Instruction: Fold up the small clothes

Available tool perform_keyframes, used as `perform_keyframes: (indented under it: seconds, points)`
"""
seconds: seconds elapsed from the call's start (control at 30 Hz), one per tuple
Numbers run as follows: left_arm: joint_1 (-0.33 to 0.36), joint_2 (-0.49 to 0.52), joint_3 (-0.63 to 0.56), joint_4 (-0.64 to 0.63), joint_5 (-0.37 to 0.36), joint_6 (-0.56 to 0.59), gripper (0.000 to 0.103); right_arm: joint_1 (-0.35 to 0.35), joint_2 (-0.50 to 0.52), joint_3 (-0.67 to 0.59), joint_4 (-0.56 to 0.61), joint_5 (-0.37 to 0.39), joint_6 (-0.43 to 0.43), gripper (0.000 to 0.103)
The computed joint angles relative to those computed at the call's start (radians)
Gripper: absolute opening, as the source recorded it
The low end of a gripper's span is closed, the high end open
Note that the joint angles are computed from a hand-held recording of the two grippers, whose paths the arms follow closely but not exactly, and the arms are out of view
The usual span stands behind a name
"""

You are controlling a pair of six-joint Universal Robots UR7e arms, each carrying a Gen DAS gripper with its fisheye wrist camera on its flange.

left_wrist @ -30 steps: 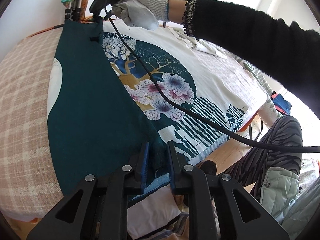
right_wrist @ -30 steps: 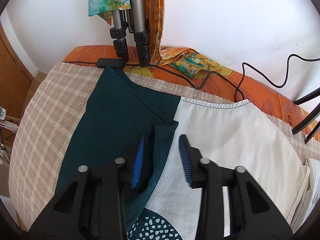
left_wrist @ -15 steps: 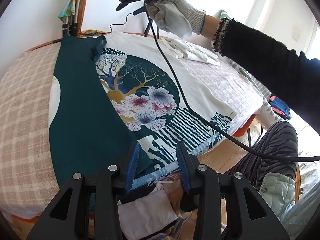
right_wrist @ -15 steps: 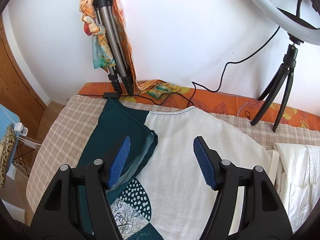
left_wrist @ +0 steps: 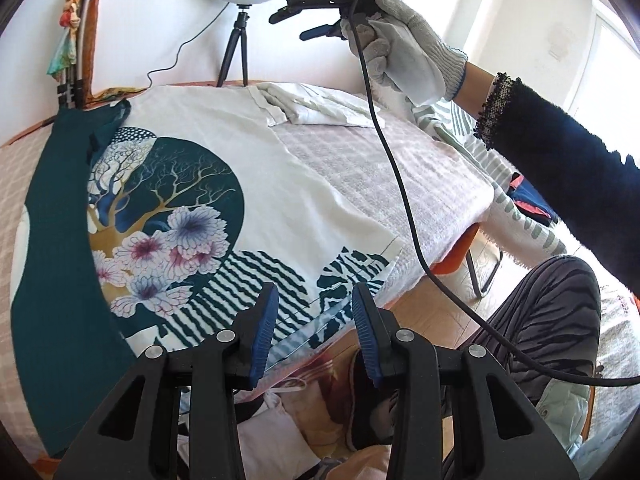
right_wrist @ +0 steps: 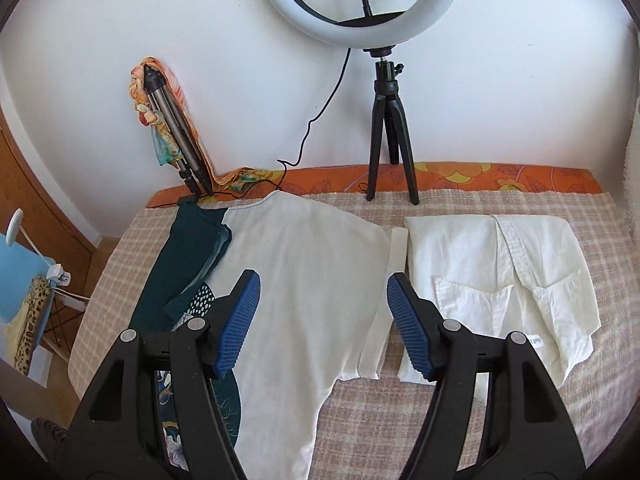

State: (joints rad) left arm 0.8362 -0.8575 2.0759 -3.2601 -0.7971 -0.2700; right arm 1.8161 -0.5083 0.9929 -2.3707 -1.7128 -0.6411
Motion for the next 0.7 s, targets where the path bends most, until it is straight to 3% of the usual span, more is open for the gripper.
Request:
perform_keyframes:
  seconds: [0.33,0.4,0.5,0.7]
  points:
    - [0.02,0.173,-0.236,0.128,-0.064,0.105,0.037,-0.093,-0.066,0.005,0.114,0.047,0.05,0.069]
    - [0.026,0.202,-0.279,0.158,-0.068,0.101,0.041,-0.107,-0.056,-0.021,0.158,0.053,0.067,0.069]
    - [0.026,0.24,-0.335,0.21,-0.033,0.098,0.047,-0.123,-0.033,-0.051,0.203,0.06,0.083,0.069]
    - [0.026,0.266,-0.377,0.272,0.011,0.078,0.047,-0.154,0.045,-0.16,0.355,0.123,0.16,0.058]
